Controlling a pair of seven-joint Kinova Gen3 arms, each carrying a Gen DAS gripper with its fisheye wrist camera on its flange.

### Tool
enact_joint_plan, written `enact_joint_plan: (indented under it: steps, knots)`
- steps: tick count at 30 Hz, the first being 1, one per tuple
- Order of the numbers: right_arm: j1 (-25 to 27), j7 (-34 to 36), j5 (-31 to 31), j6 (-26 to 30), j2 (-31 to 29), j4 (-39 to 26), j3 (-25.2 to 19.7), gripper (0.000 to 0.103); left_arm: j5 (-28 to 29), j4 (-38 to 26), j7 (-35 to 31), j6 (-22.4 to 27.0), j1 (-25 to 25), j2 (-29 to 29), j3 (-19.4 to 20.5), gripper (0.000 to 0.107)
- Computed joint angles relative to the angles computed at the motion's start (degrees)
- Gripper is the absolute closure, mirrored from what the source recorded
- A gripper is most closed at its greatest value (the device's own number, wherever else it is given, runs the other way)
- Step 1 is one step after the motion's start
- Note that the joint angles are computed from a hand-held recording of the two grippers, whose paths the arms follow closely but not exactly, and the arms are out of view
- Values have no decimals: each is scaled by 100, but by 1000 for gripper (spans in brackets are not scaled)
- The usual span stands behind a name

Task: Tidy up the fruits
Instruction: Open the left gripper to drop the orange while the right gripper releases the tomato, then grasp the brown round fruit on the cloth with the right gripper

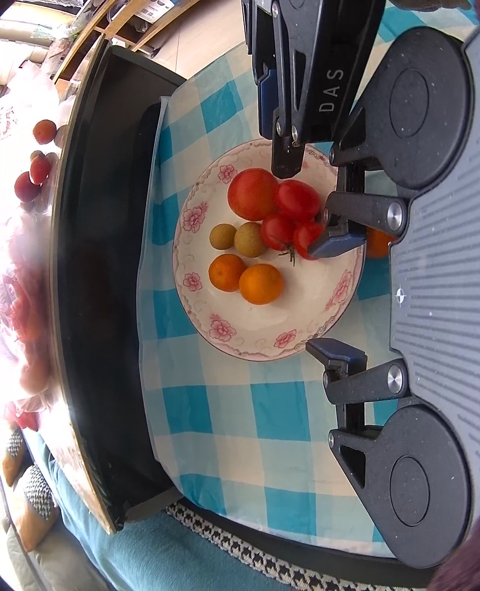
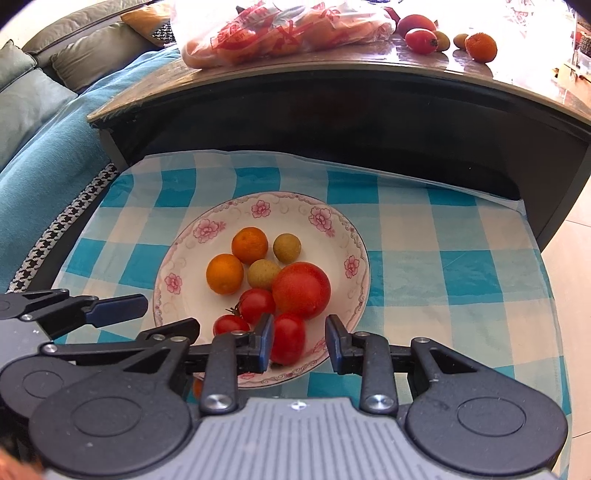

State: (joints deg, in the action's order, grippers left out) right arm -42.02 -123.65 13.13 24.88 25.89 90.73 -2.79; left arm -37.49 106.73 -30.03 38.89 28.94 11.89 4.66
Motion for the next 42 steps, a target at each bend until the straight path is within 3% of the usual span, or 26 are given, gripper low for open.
enact_joint_plan:
  steps: [9, 23, 29, 42]
  knots:
    - [-242, -356, 306, -162, -425, 466, 126, 68, -112, 224, 173, 81, 59, -313, 179, 46]
    - [-192, -572, 424, -192, -889, 1099, -215, 67, 231, 480, 51, 177, -54, -549, 448, 46]
    - [-119, -319, 264, -79, -886, 1199, -486, 67, 360, 513, 11, 212, -140, -589, 462, 45]
    - [42, 638, -499, 112, -287, 651, -780, 66, 667, 457, -293, 48, -274, -485, 419, 43]
